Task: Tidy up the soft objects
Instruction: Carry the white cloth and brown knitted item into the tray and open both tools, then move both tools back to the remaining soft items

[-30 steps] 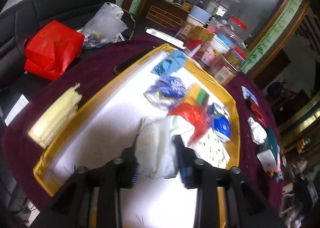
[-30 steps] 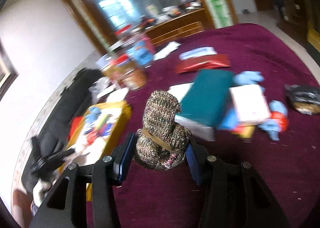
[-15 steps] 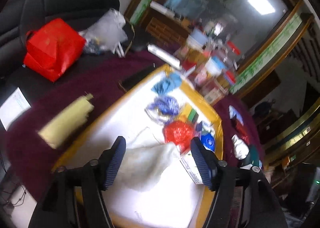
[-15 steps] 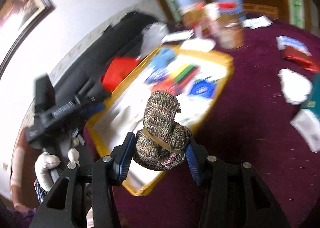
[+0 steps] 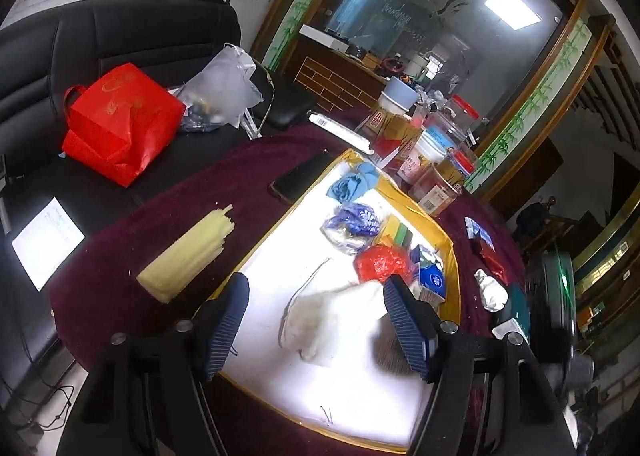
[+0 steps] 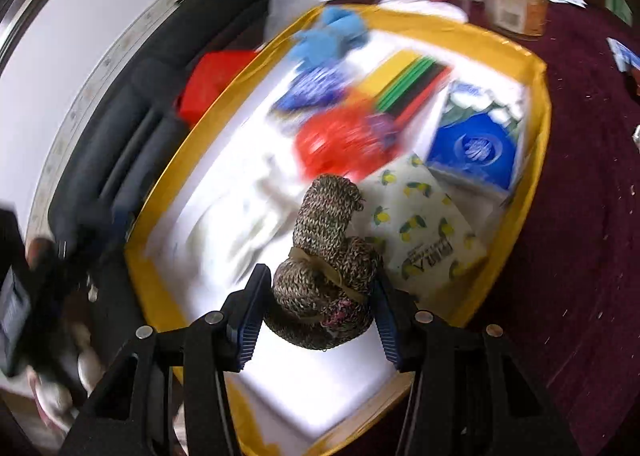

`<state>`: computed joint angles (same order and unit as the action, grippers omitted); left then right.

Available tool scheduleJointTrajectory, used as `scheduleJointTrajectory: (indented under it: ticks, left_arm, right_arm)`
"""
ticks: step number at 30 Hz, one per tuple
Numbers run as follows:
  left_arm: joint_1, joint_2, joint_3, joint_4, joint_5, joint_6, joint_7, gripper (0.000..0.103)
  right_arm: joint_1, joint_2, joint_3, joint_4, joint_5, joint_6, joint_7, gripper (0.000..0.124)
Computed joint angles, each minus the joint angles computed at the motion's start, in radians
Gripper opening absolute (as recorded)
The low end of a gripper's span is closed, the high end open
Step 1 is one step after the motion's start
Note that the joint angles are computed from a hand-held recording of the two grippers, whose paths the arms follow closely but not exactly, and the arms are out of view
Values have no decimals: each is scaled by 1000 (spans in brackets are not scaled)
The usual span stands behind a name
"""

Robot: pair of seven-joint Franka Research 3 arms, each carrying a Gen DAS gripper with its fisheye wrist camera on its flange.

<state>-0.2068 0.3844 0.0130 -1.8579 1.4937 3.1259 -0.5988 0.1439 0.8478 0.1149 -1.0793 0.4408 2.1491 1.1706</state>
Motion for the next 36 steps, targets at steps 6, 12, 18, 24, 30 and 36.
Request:
scheduleJointTrajectory:
  ticks: [6,12,18,24,30,36]
  left_arm:
    - [-6,19,-9,8,-96,2,96,73]
    - [61,53,-163,19,-481,-150,581,74]
    - [38,140,-220,142,-694,-386,907,74]
    - [-15,282,-215,355,-851,-547,1114,72]
    - [-79,323,-136,442,-920,-532,1150,72]
    - [-124,181,-47,214,-920,-278,1009,73]
  right_arm:
    - [-11,65,-4,80,4,79,42,50]
    - [-109,-99,69,-163,162,188,-102,64]
    - [-164,-295,56,-438,305,370,-278,67]
    - [-218,-387,23,-559,441,419,-347,68]
    - [-258,-442,-17,-632,538,453,-394,70]
    - [-290,-478,-50,-695,631,559,-458,77]
